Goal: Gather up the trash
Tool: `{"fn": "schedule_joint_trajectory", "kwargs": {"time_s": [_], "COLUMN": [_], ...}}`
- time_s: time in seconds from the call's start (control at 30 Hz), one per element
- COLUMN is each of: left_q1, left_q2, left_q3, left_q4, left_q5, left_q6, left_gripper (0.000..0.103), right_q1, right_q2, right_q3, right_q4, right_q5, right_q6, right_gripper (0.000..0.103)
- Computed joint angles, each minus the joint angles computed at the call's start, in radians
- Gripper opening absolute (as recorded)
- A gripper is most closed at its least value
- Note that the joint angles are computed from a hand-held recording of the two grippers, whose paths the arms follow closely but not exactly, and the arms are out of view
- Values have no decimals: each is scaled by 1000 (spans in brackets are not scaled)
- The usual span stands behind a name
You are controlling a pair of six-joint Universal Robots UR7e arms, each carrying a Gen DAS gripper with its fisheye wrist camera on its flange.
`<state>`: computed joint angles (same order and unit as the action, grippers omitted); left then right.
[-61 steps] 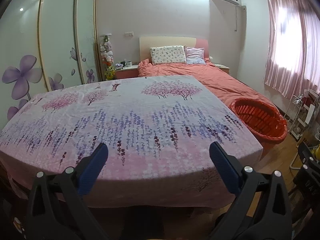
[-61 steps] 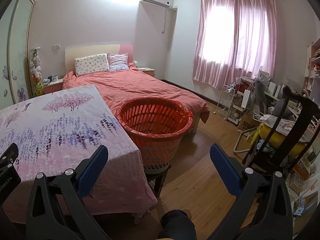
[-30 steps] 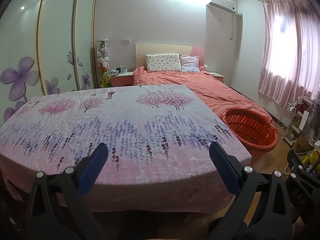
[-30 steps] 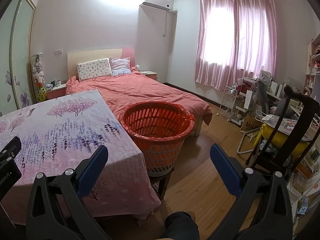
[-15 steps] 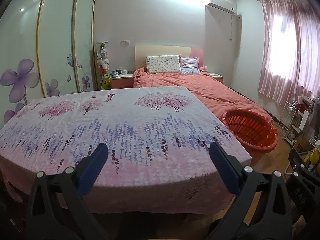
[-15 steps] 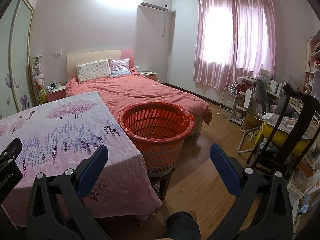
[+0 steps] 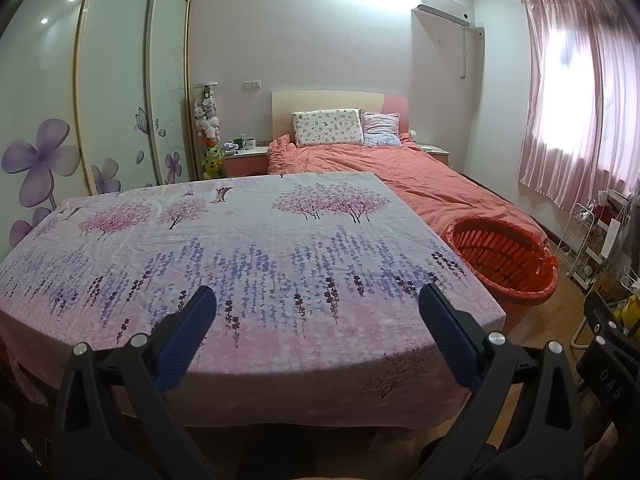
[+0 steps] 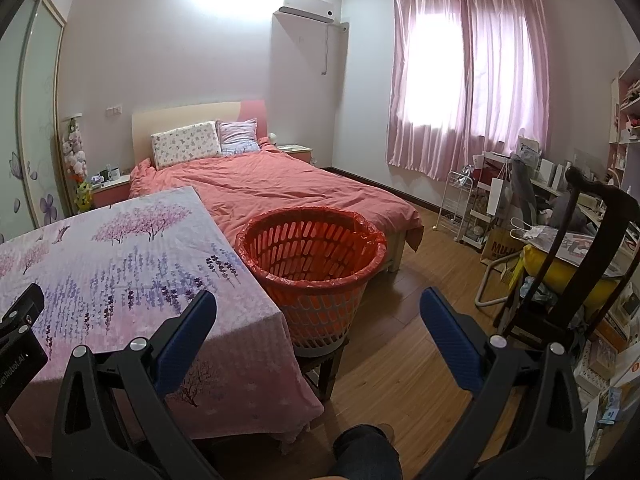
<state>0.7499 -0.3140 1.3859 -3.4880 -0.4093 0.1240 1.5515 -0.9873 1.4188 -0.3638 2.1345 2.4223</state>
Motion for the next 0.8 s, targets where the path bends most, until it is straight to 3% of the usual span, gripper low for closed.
{"fn": "schedule_joint_trajectory", "kwargs": {"time_s": [0.8], "left_q1": [1], "left_q2": [-1], "left_q3": [3], "left_q4": [3], "left_q5": [0], "left_q6": [-2], "left_gripper": [99], "right_q1": [-4], "right_q2": [6], "right_q3": [-17], "right_q4": [29], "right_q5": [-1], "right_q6": [15], "right_gripper": [101]}}
